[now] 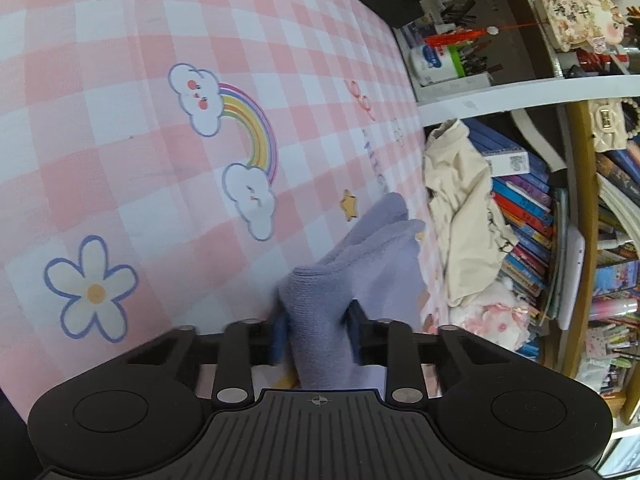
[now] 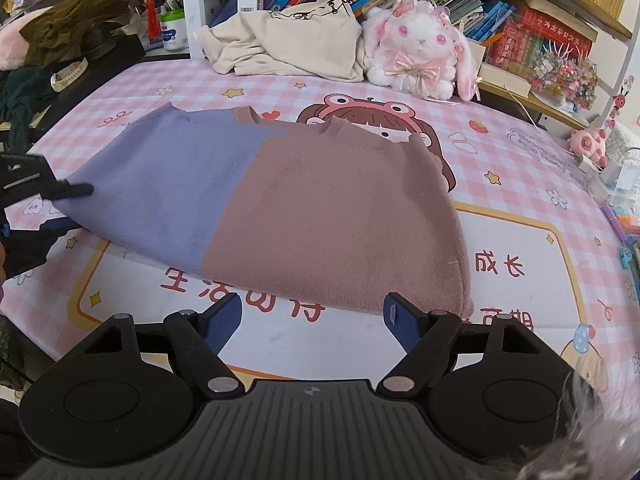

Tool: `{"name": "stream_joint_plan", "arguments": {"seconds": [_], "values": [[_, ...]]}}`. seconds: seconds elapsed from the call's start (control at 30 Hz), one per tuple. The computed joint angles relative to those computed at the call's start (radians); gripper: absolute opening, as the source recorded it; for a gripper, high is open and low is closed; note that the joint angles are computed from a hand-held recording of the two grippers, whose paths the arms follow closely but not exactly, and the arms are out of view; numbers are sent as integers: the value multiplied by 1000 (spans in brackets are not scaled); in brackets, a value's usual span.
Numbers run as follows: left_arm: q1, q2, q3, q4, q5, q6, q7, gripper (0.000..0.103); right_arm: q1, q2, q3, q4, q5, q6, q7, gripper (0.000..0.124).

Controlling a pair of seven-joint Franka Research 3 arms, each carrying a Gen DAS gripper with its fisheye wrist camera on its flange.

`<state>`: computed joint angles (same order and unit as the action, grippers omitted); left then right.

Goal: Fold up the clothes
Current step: 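Close the left gripper on the lavender edge of the sweater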

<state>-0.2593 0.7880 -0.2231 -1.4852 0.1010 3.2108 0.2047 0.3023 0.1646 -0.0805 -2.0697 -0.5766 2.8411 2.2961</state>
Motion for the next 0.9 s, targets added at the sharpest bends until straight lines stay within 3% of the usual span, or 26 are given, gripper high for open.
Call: {"name": "stream_joint_plan", "arguments": {"seconds": [0.1,0.2,0.27,0.47,0.57,0.7,0.8,0.9], "values": [[-19,-19,30,-11,43,31,43,7,-4,1,3,-2,21,2,-3,76],[-120,-60,175,-41,97,139,117,7,-7,3,5,1,48,2,-10,74],[-177,-85,257,-84,45,169,126,7,-8,6,8,4,62,8,-30,74],[-83,-85,155,-137,-25,130,80,9,-6,23,14,19,125,12,-99,72],[-66,-64,133,-122,-29,145,66,25,-4,31,17,27,161,14,-142,70],[-42,-17,94,-74,-23,141,53,28,9,32,6,27,172,16,-160,69],[-75,-3,129,-51,-36,140,40,28,20,29,-6,23,158,17,-149,69],[-73,1,129,-49,-32,147,36,25,26,22,-18,18,131,14,-113,68]]}}
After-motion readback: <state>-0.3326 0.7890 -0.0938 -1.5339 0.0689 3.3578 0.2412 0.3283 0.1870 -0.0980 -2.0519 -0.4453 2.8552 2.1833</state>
